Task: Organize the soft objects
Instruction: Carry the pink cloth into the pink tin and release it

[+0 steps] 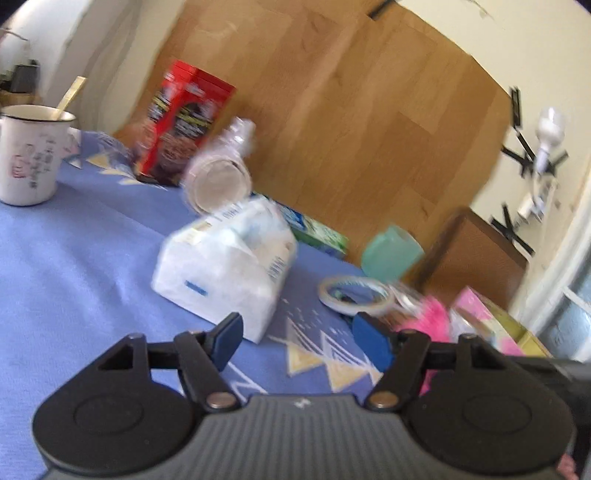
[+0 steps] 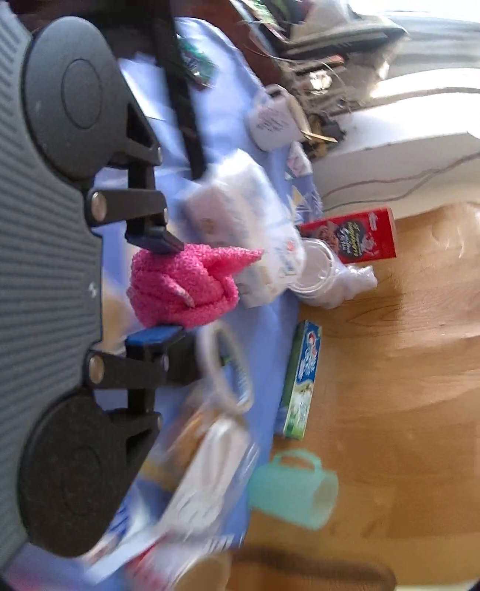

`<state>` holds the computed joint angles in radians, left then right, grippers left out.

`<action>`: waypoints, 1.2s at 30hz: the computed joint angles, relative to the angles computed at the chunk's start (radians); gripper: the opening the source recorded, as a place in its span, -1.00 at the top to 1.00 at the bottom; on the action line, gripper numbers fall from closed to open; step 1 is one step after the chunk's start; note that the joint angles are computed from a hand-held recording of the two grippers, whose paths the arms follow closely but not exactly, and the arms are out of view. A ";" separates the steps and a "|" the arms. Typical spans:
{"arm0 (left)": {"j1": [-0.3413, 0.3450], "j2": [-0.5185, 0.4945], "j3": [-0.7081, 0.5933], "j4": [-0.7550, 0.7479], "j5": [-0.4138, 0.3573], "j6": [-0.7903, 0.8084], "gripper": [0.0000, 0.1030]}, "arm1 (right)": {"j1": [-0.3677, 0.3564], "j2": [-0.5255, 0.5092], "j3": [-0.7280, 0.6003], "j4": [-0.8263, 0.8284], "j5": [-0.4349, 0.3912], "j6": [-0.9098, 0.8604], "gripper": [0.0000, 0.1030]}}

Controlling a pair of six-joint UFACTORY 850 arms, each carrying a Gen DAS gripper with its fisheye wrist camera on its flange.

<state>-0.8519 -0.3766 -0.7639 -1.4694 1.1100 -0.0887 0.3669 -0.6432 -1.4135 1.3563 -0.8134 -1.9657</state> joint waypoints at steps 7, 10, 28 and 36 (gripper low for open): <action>0.020 0.005 -0.027 0.353 -0.149 -0.114 -0.31 | -0.079 0.155 0.250 0.135 0.103 -0.284 0.05; 0.034 -0.017 -0.081 0.415 -0.233 -0.077 -0.21 | -0.087 0.163 0.291 0.217 0.102 -0.372 -0.03; 0.121 -0.165 -0.469 0.431 -0.492 0.311 0.20 | -0.193 0.167 0.351 0.656 -0.060 -0.687 0.01; 0.163 -0.400 -0.854 0.134 -0.618 0.761 0.04 | -0.256 0.098 0.219 0.808 0.038 -0.620 -0.04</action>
<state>-0.6892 -0.7765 -1.6184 -1.3350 0.4922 0.6727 0.1108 -0.5454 -1.1944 2.1643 -0.7756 -2.5862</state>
